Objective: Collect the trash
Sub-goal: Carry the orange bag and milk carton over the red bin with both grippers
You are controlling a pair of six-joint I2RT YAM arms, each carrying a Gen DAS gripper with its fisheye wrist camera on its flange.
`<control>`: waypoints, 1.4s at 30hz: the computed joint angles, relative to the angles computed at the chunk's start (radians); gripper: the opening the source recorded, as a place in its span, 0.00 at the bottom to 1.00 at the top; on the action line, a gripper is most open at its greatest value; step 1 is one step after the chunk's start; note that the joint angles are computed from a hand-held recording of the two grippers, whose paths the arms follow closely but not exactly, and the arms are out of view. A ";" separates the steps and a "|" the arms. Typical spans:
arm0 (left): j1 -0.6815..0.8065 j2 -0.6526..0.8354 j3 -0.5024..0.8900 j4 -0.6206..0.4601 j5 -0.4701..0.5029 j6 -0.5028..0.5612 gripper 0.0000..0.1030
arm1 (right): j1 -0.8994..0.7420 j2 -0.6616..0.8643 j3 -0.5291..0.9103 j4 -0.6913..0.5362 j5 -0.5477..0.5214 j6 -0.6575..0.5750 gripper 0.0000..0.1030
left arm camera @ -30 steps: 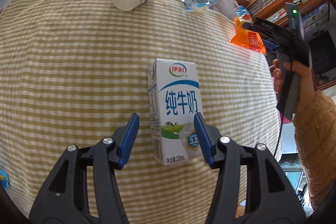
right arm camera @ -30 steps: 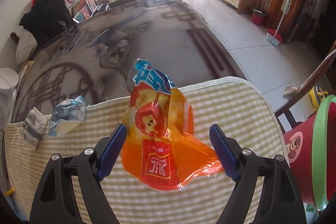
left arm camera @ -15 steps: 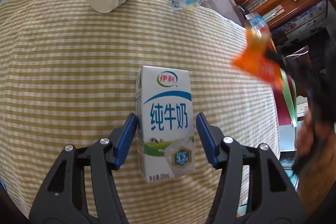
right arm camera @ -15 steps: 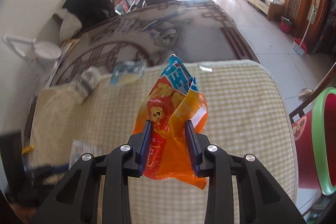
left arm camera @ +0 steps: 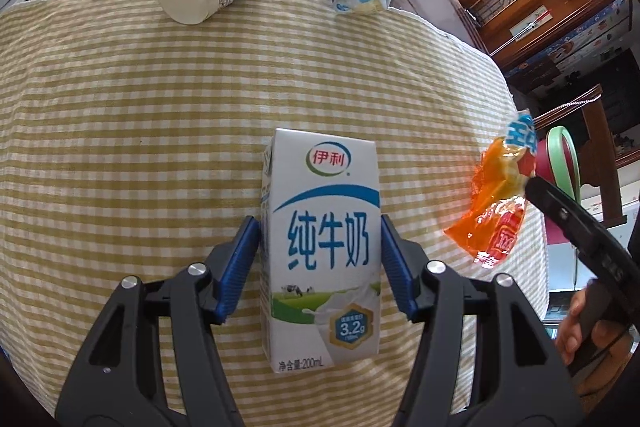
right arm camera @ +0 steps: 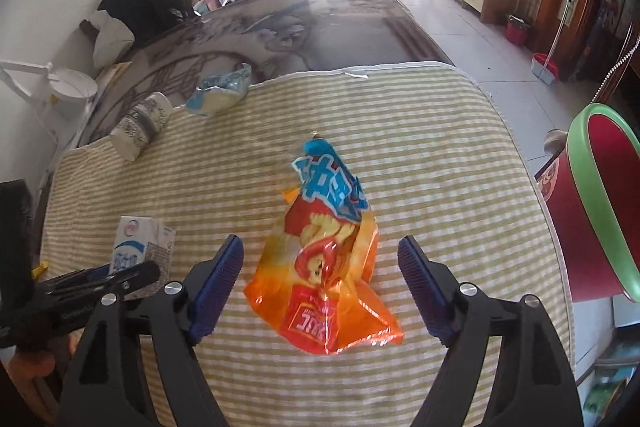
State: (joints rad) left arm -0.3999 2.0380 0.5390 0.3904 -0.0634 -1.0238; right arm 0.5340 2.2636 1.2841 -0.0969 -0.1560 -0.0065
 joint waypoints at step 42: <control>-0.332 -0.150 0.345 -0.497 -0.340 -0.237 0.55 | -0.273 -0.331 -0.282 0.135 -0.248 -0.205 0.52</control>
